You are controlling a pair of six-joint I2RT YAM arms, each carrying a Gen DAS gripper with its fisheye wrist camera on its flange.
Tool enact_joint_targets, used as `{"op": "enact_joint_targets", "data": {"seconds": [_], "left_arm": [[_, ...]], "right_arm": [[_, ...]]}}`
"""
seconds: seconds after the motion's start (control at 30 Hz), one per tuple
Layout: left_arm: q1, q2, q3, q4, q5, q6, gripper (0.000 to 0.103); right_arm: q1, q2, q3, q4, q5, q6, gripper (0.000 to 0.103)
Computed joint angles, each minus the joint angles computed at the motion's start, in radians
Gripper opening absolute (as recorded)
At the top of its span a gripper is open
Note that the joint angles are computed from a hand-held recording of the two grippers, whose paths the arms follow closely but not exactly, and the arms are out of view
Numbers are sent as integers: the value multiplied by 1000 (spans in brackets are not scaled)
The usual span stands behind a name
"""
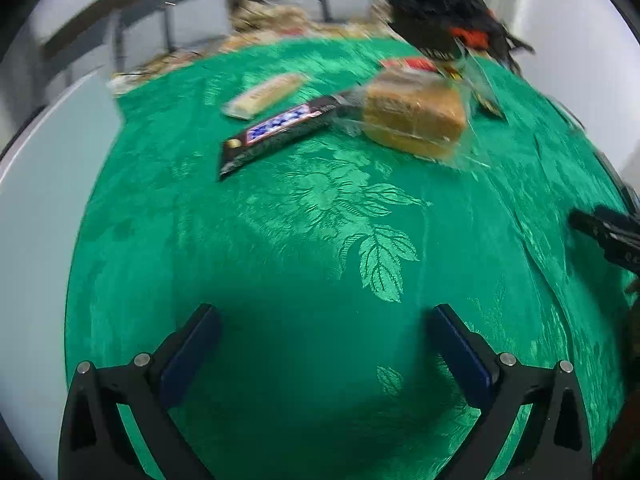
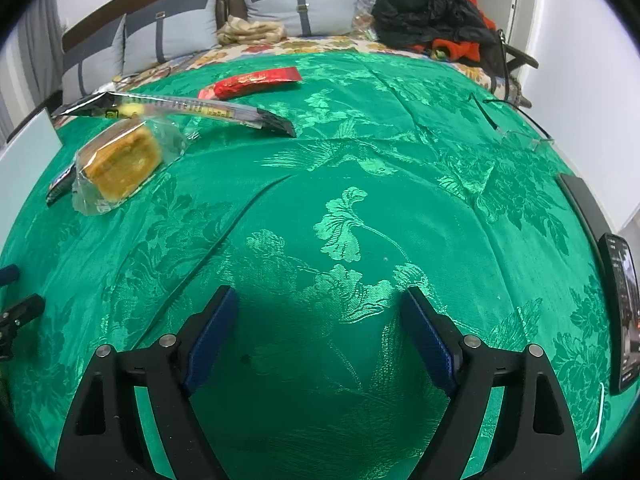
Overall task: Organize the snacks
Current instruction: 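Withdraw both grippers from the box back over the green cloth, then grasp the dark chocolate bar with the left gripper and lift it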
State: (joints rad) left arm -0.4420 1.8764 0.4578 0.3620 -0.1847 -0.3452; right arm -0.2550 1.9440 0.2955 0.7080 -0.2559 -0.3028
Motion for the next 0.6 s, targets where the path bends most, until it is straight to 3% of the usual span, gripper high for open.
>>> {"op": "enact_joint_targets", "data": {"seconds": [0.17,0.27,0.37,0.4,0.43,0.47,0.53,0.6], "left_arm": [[176,-65,160,-171,83,269,102],[261,26,341,-292,158,355,102],[290,146,496,-373,196,405,90],[291,179,534,-400,208,417,82],[289,208,563,-423,219,432,66],[283,229,580,-441,221,450,59],[275,199,529,-378,210,444,27],[272,173,492,-366,214,395,18]], "right_arm": [[-1,0,0,0,-1,0,86],[-1,0,0,-1,-1,-1,87],[-1,0,0,-1,-1,-1,87],[-1,0,1,-1,-1,-1,87],[-1,-1,0,-1,-1,-1,87],[-1,-1,0,-1,-1,-1,87],[-1,-1,0,-1,-1,-1,87],[-1,0,0,-1,-1,-1,87]]}}
